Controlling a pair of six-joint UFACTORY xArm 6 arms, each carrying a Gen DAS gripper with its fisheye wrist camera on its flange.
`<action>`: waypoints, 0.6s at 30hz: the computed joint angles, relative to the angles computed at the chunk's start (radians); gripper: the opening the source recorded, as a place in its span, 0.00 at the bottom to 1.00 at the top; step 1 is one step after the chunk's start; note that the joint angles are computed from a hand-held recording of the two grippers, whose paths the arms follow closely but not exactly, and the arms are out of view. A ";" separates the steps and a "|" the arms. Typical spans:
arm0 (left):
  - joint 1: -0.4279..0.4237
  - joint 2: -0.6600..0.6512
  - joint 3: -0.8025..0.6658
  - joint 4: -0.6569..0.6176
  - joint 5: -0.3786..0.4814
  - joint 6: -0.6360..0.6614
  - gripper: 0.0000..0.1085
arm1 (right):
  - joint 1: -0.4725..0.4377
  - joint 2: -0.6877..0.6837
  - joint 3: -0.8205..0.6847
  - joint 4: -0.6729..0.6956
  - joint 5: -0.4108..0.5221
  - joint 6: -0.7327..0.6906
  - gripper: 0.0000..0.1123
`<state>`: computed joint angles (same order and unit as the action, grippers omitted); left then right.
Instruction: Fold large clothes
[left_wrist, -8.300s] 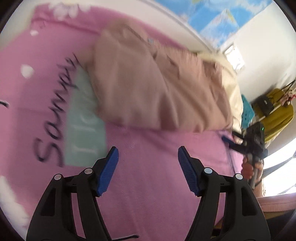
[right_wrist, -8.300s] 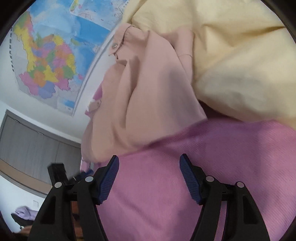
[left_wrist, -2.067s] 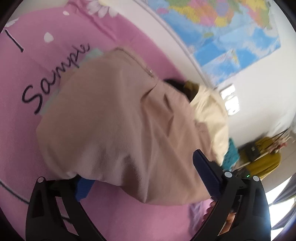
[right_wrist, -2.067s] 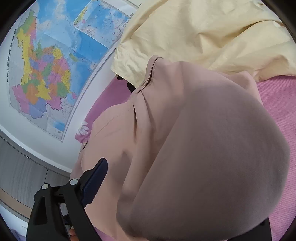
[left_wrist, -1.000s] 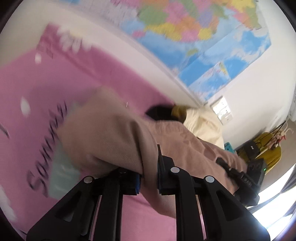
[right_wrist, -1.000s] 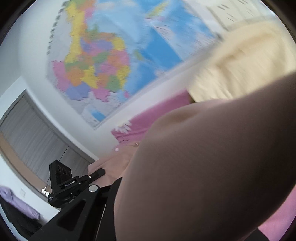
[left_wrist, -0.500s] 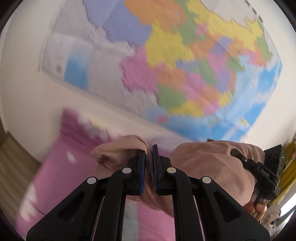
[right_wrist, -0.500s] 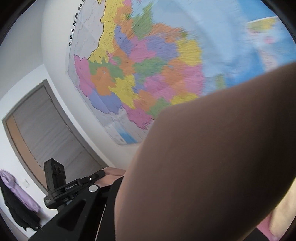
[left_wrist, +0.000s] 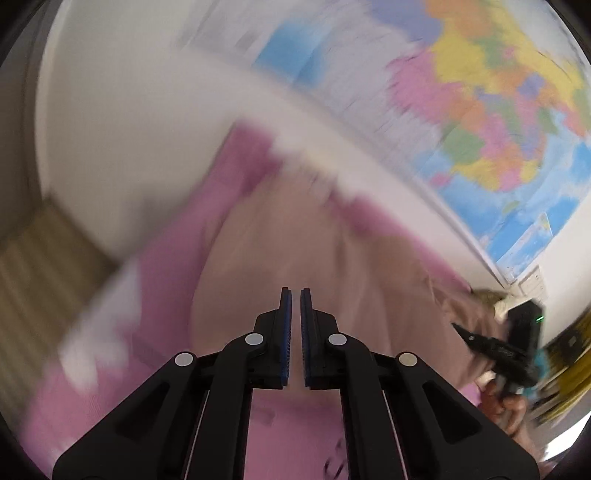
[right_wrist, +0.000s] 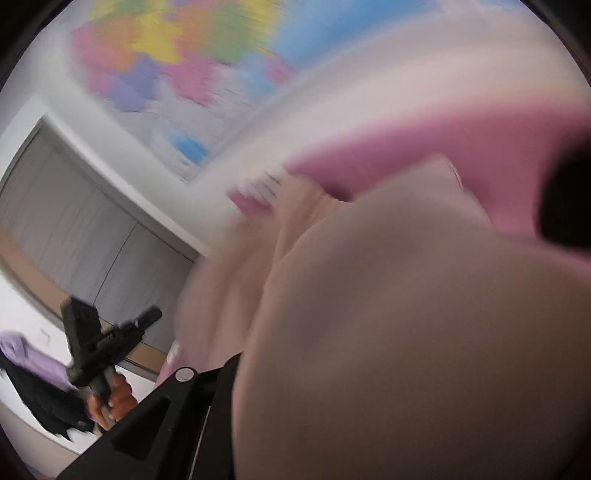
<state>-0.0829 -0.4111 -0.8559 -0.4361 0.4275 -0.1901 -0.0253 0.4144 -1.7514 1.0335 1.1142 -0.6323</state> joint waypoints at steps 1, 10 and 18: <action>0.000 -0.016 0.028 -0.055 0.009 0.028 0.07 | -0.020 -0.003 0.026 0.031 0.021 0.006 0.15; -0.117 -0.044 0.099 -0.209 0.007 0.106 0.60 | -0.077 -0.067 0.132 0.033 0.060 0.011 0.65; -0.130 0.151 -0.056 -0.543 -0.013 0.259 0.78 | -0.058 -0.042 0.125 0.097 0.061 0.040 0.68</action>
